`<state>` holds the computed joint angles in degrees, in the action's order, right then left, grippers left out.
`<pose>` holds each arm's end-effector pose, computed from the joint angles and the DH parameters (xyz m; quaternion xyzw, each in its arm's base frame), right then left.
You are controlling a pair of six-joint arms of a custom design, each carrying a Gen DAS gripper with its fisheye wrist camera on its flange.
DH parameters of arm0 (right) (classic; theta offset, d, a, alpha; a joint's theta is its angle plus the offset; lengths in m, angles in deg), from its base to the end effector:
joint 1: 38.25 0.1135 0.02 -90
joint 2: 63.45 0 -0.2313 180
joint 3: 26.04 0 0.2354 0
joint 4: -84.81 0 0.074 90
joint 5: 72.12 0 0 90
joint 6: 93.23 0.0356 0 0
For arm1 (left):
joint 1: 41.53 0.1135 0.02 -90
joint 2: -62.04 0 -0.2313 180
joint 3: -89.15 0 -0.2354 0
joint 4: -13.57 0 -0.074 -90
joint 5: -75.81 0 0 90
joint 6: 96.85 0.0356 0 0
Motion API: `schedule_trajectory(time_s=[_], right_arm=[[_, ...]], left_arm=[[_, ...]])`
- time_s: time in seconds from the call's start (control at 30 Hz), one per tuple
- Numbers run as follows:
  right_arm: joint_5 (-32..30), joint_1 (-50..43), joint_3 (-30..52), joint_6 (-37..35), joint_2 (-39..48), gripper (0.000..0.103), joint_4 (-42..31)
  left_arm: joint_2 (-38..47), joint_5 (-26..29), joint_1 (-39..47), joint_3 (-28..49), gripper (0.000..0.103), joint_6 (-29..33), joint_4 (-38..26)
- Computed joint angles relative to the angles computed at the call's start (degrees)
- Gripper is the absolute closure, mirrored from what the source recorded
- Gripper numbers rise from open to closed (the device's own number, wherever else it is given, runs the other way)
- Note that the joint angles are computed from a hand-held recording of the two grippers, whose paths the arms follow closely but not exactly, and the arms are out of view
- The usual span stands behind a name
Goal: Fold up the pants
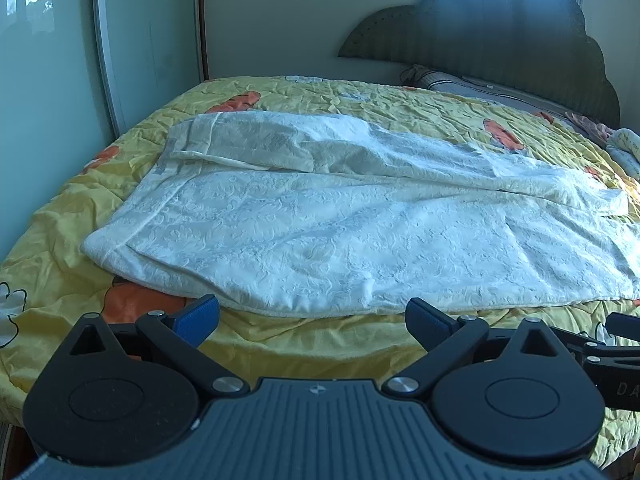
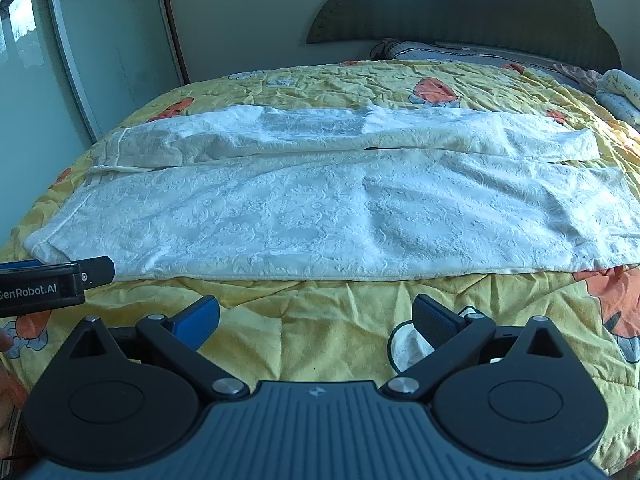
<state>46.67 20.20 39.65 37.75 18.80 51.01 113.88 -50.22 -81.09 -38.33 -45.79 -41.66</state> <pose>0.1619 0.2310 0.1946 -0.0551 0.9135 0.0993 0.3908 0.1460 -0.0935 0.2144 -0.0893 0.9063 0.0449 0.4106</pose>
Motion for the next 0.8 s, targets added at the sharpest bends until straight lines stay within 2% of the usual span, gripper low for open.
schedule_trajectory(time_s=[0.6,0.8], right_arm=[[-1.14,-1.28,0.31,-0.48,0.97,0.000,0.39],[0.56,-0.65,0.59,-2.60,0.49,0.000,0.83]], left_arm=[[-0.24,-0.73,-0.61,-0.95,0.002,2.48,2.23],[0.65,-1.64,-1.13,-0.55,0.002,3.79,2.54]])
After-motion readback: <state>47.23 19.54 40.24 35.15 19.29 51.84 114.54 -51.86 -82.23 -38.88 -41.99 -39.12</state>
